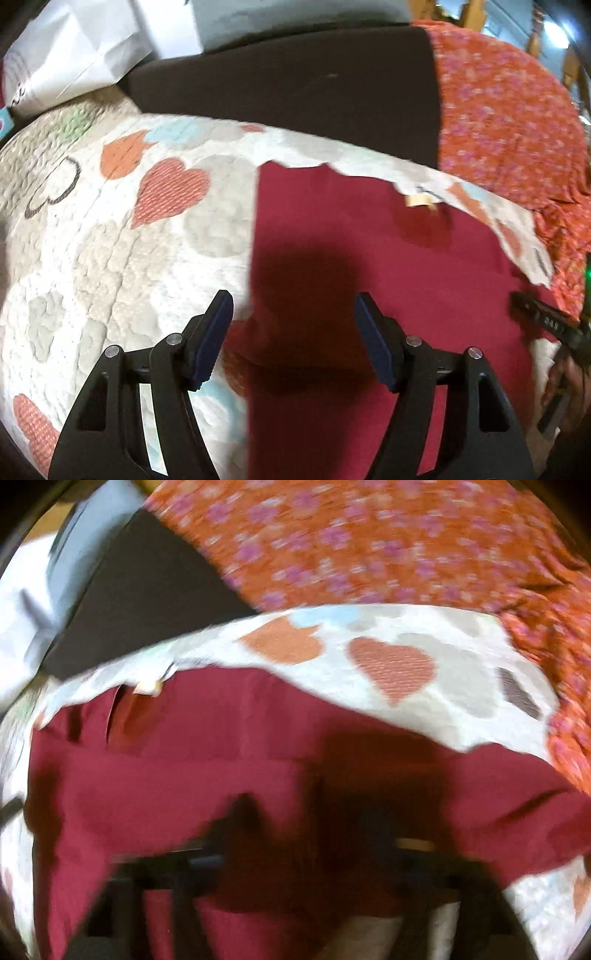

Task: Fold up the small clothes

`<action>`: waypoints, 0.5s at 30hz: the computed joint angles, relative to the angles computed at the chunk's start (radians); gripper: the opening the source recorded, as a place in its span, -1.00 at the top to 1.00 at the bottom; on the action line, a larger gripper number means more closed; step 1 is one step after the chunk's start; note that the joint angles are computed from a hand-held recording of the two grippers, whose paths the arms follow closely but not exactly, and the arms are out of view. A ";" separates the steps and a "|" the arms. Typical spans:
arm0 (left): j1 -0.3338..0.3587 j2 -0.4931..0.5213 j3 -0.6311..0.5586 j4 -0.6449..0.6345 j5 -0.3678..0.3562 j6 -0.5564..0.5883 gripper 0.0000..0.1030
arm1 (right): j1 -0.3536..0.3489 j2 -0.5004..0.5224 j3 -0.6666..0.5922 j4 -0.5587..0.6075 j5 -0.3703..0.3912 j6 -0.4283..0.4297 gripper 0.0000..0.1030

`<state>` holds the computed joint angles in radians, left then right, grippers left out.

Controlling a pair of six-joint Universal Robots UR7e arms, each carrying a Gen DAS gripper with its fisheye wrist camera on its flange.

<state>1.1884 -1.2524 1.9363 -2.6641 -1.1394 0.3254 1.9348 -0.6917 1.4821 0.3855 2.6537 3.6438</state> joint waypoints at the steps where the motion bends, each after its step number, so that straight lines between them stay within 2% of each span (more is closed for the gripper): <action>1: 0.005 0.011 -0.008 -0.004 0.010 -0.013 -0.32 | 0.004 0.002 -0.005 -0.017 0.002 -0.042 0.85; 3: 0.012 0.024 -0.023 0.008 0.008 -0.044 -0.32 | 0.038 -0.002 -0.010 -0.099 0.091 -0.159 0.92; 4: 0.015 0.027 -0.027 0.012 0.001 -0.052 -0.32 | 0.050 -0.028 0.015 -0.192 0.114 -0.252 0.93; 5: 0.014 0.028 -0.025 0.005 0.003 -0.052 -0.32 | 0.063 -0.047 0.029 -0.254 0.142 -0.310 0.93; 6: 0.011 0.027 -0.017 -0.005 0.008 -0.046 -0.32 | 0.062 -0.055 0.033 -0.275 0.161 -0.327 0.93; 7: 0.007 0.029 -0.009 -0.015 0.019 -0.034 -0.32 | 0.054 -0.050 0.024 -0.254 0.173 -0.311 0.93; 9: 0.002 0.037 -0.005 -0.008 0.035 -0.032 -0.32 | 0.011 -0.020 -0.013 -0.144 0.176 -0.215 0.92; 10: 0.001 0.040 -0.004 -0.002 0.038 -0.034 -0.32 | -0.015 -0.001 -0.033 -0.061 0.154 -0.151 0.93; 11: 0.000 0.042 -0.003 -0.004 0.040 -0.032 -0.32 | -0.034 0.003 -0.039 -0.020 0.118 -0.123 0.93; 13: -0.007 0.039 0.006 -0.019 0.049 -0.027 -0.32 | -0.025 -0.026 0.002 -0.062 0.107 -0.132 0.83; 14: -0.010 0.035 0.011 -0.035 0.050 -0.021 -0.32 | -0.005 -0.054 0.039 -0.144 0.125 -0.172 0.77; 15: -0.013 0.034 0.016 -0.053 0.051 -0.016 -0.32 | 0.015 -0.081 0.074 -0.222 0.133 -0.214 0.61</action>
